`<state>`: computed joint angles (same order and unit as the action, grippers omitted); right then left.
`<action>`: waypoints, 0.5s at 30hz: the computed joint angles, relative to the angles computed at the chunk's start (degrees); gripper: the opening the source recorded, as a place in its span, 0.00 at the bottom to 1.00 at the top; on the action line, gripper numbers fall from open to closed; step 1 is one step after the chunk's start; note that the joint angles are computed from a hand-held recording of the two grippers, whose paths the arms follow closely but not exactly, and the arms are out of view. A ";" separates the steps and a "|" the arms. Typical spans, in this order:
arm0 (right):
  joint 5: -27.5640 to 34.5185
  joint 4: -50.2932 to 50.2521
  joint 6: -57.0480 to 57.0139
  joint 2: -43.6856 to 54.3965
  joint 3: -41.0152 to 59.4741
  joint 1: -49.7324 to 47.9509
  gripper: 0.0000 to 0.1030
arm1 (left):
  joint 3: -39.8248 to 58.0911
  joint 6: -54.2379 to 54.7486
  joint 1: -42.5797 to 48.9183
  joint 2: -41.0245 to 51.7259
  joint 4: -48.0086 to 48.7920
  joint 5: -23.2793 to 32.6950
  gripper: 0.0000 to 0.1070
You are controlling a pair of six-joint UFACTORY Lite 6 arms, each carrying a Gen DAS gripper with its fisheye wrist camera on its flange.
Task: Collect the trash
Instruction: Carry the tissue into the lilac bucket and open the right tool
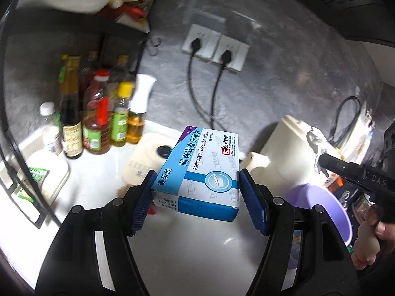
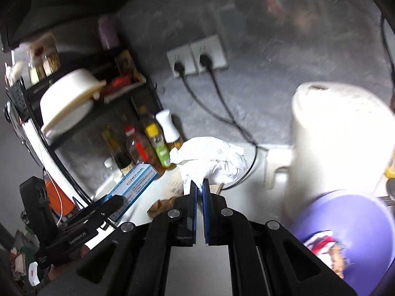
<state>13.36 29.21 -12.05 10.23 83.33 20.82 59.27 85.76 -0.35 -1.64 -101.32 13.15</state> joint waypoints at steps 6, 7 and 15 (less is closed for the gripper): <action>0.98 8.71 -9.88 -8.97 -8.16 -6.80 0.05 | 4.73 -0.97 -6.94 1.77 0.65 -2.28 0.63; 0.97 9.86 -11.09 -9.83 -9.15 -7.78 0.05 | 5.42 -1.07 -7.85 2.15 0.70 -2.56 0.63; 2.22 16.39 -19.13 -17.66 -18.38 -16.30 0.08 | 13.51 -5.44 -16.05 8.16 5.38 -3.84 0.63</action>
